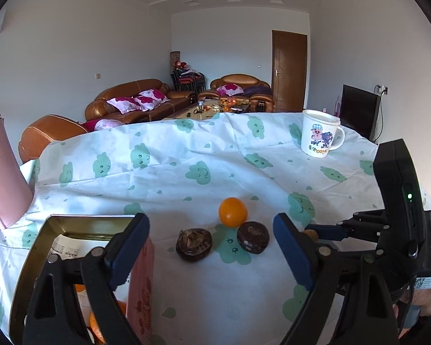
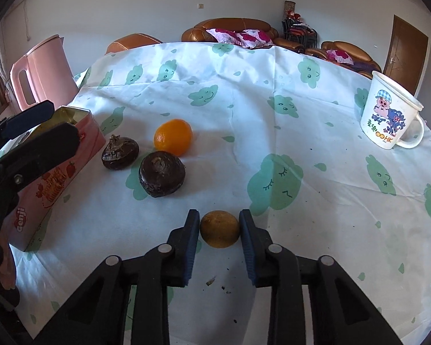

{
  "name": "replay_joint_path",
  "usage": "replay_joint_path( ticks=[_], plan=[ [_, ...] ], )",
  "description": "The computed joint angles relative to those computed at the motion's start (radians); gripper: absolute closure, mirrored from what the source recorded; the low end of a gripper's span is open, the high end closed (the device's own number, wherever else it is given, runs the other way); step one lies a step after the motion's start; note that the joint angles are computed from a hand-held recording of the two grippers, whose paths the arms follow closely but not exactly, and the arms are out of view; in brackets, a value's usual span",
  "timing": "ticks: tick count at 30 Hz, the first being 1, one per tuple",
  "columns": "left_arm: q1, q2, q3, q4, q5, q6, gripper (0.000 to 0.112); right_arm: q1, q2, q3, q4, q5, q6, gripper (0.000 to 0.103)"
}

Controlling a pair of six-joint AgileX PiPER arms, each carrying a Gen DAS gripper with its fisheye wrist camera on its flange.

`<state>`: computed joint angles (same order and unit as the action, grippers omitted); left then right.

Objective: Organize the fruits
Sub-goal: 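Grasp a small yellow fruit with the right tool while the left tool grasps a dark round fruit, then carry the dark fruit and yellow fruit over the pink tin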

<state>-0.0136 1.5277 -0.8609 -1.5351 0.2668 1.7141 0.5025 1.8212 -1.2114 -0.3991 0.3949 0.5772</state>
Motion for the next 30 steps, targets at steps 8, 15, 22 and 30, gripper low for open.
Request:
replay_joint_path(
  ticks=[8,15,22,30],
  plan=[
    [-0.041,0.077,-0.066,0.283,0.033,-0.281,0.047,0.002,-0.049,0.063,-0.258,-0.019,0.317,0.075],
    [-0.082,0.169,-0.165,0.521,0.082,-0.530,0.057,-0.015,-0.064,0.079,-0.280,-0.035,0.365,0.075],
    [-0.101,0.239,-0.255,0.738,0.145,-0.752,0.058,-0.023,-0.068,0.084,-0.280,-0.042,0.378,0.075],
    [-0.129,0.259,-0.276,0.827,0.156,-0.816,0.073,-0.025,-0.073,0.094,-0.294,-0.055,0.388,0.075]
  ],
)
